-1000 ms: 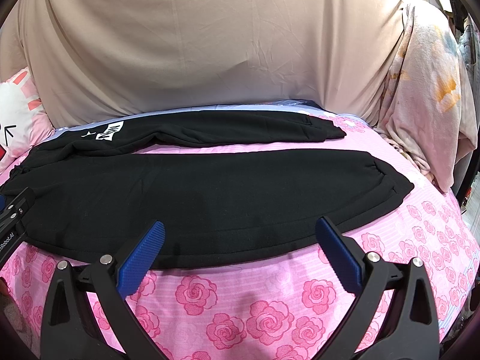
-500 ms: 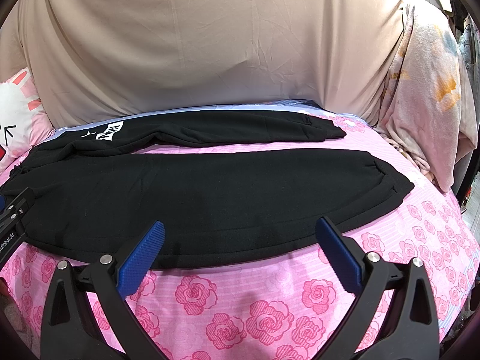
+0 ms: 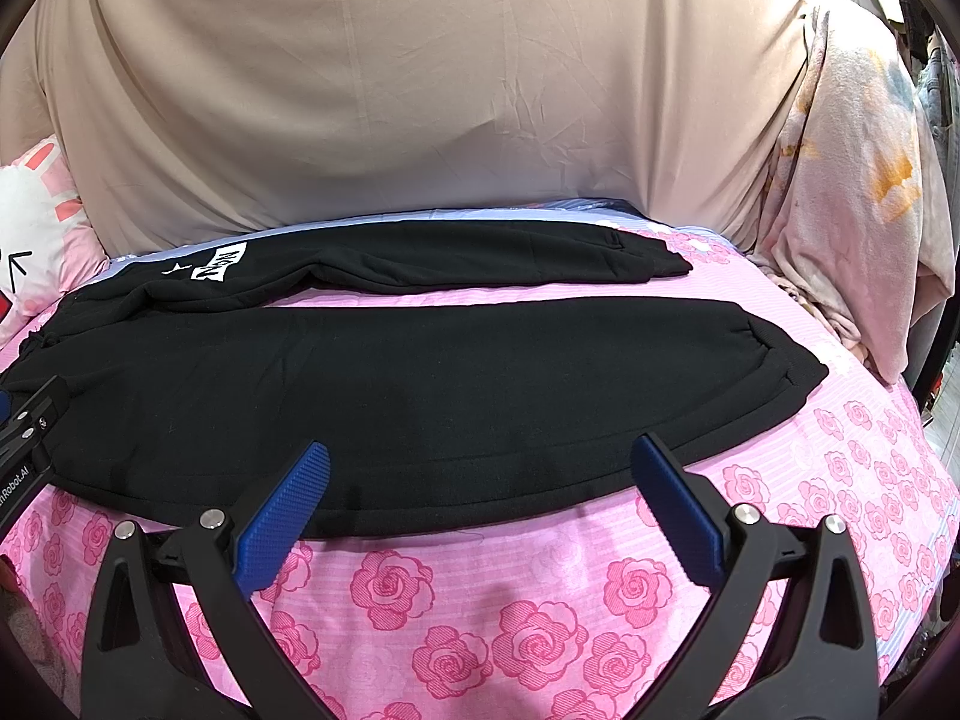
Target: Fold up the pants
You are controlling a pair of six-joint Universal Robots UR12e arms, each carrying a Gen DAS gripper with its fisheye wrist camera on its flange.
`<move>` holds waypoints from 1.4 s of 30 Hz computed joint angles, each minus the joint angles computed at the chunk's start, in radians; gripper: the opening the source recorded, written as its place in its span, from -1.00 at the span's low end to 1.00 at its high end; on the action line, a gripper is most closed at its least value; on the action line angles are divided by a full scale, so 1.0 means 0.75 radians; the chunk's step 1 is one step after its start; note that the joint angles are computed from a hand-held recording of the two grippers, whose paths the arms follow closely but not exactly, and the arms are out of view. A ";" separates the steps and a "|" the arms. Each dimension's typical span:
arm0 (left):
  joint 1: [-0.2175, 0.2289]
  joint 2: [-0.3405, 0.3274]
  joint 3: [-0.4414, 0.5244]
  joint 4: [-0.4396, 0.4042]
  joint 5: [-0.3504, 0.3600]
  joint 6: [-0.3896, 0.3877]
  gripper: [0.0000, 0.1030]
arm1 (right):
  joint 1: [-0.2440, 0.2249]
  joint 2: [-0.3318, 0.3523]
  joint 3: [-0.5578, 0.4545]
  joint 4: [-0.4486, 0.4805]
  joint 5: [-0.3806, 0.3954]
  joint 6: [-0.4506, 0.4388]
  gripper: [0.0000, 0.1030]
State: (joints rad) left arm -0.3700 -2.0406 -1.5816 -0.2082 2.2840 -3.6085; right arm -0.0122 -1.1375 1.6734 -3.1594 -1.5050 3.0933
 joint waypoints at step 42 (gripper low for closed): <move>0.635 -0.012 0.310 -0.701 -0.654 -0.352 0.51 | -0.214 0.665 -1.388 1.144 0.198 0.108 0.91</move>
State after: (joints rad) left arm 0.1063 -2.0494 -1.3494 -0.7339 1.7936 -3.8725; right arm -0.1729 -0.6390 0.6321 -2.3018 -1.3563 3.1740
